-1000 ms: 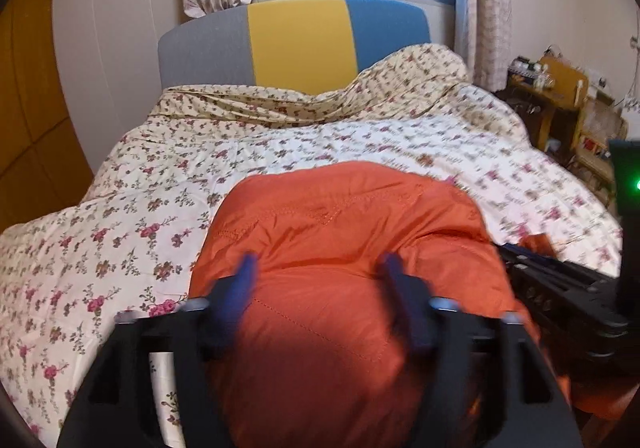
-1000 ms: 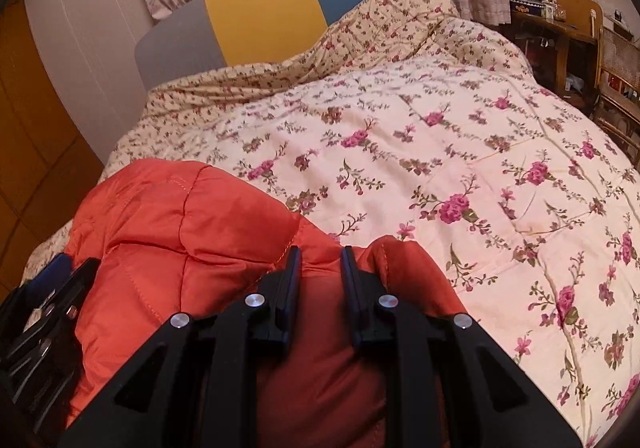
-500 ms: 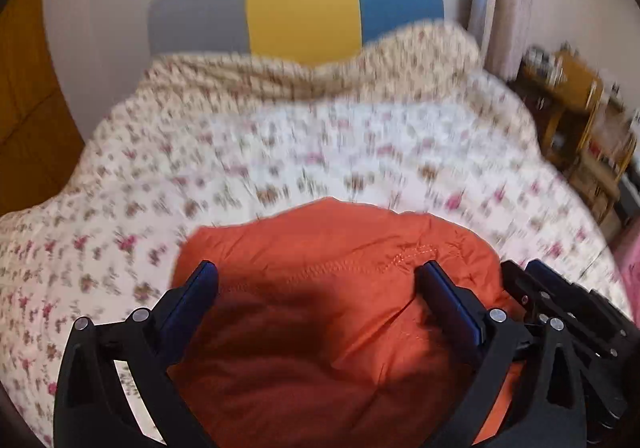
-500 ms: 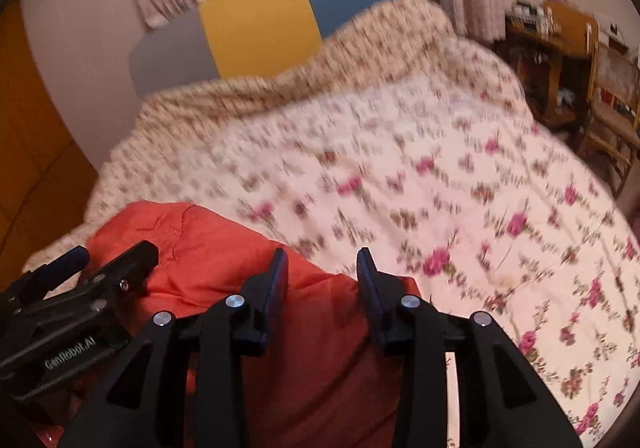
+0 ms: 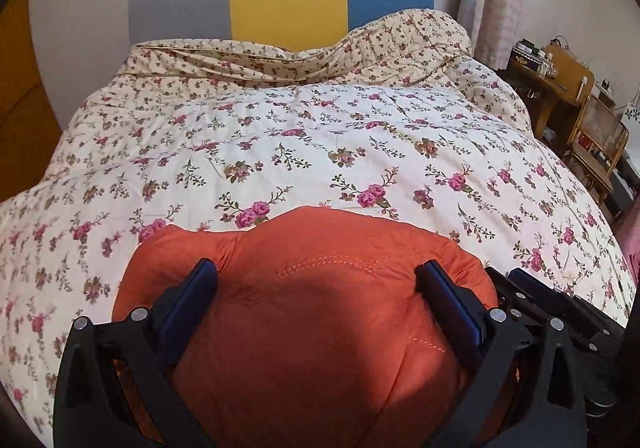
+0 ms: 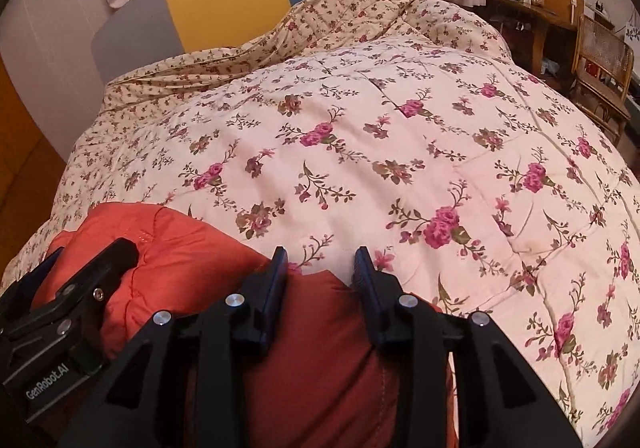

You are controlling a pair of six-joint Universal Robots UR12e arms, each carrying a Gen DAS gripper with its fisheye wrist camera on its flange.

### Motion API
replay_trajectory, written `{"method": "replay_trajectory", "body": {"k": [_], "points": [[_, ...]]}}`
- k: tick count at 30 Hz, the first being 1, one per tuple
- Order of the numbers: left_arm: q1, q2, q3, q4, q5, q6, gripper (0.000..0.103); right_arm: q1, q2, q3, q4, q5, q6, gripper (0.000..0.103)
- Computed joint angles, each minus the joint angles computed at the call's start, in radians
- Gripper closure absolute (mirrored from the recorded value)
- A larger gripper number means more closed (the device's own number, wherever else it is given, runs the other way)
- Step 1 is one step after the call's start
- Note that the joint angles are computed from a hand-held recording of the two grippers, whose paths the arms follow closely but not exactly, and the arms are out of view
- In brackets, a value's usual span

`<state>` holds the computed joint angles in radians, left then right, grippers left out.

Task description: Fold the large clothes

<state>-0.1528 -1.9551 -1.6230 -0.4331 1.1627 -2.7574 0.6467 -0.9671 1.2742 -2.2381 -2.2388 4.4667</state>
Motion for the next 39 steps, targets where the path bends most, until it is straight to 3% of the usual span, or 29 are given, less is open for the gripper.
{"method": "replay_trajectory", "body": {"k": [7, 12, 13, 14, 15, 17, 22, 28, 33, 35, 36, 39], "points": [[0.024, 0.032, -0.047, 0.039, -0.058, 0.027, 0.003, 0.015, -0.002, 0.008, -0.037, -0.044, -0.026, 0.068], [0.055, 0.08, -0.109, 0.065, -0.107, 0.101, 0.003, 0.03, -0.012, 0.002, -0.029, -0.031, -0.041, 0.064], [0.06, 0.092, -0.119, 0.059, -0.11, 0.116, 0.003, 0.038, -0.015, -0.006, -0.008, -0.032, -0.044, 0.06], [0.065, 0.104, -0.127, 0.049, -0.111, 0.13, 0.003, 0.046, -0.016, -0.009, -0.01, -0.041, -0.045, 0.049], [0.072, 0.118, -0.135, 0.031, -0.12, 0.148, 0.003, 0.058, -0.019, -0.002, -0.044, -0.055, -0.06, 0.044], [0.081, 0.133, -0.151, 0.026, -0.133, 0.156, 0.003, 0.079, -0.011, -0.011, -0.036, -0.105, -0.058, 0.042], [0.095, 0.127, -0.217, 0.192, -0.174, 0.123, 0.003, 0.098, 0.008, 0.008, -0.083, -0.195, -0.038, 0.042], [0.093, 0.118, -0.224, 0.238, -0.178, 0.103, 0.003, 0.095, 0.011, 0.012, -0.085, -0.206, -0.021, 0.041], [0.118, 0.142, -0.227, 0.161, -0.227, 0.141, 0.003, 0.104, -0.018, 0.065, -0.204, -0.195, -0.032, 0.03], [0.136, 0.159, -0.228, 0.097, -0.253, 0.167, 0.003, 0.121, -0.027, 0.054, -0.12, -0.226, 0.042, 0.016], [0.147, 0.17, -0.231, 0.065, -0.263, 0.176, 0.003, 0.13, -0.034, 0.055, -0.078, -0.24, 0.091, 0.016], [0.187, 0.196, -0.245, -0.019, -0.312, 0.196, 0.003, 0.151, -0.063, 0.099, -0.101, -0.224, 0.179, 0.016]]}}
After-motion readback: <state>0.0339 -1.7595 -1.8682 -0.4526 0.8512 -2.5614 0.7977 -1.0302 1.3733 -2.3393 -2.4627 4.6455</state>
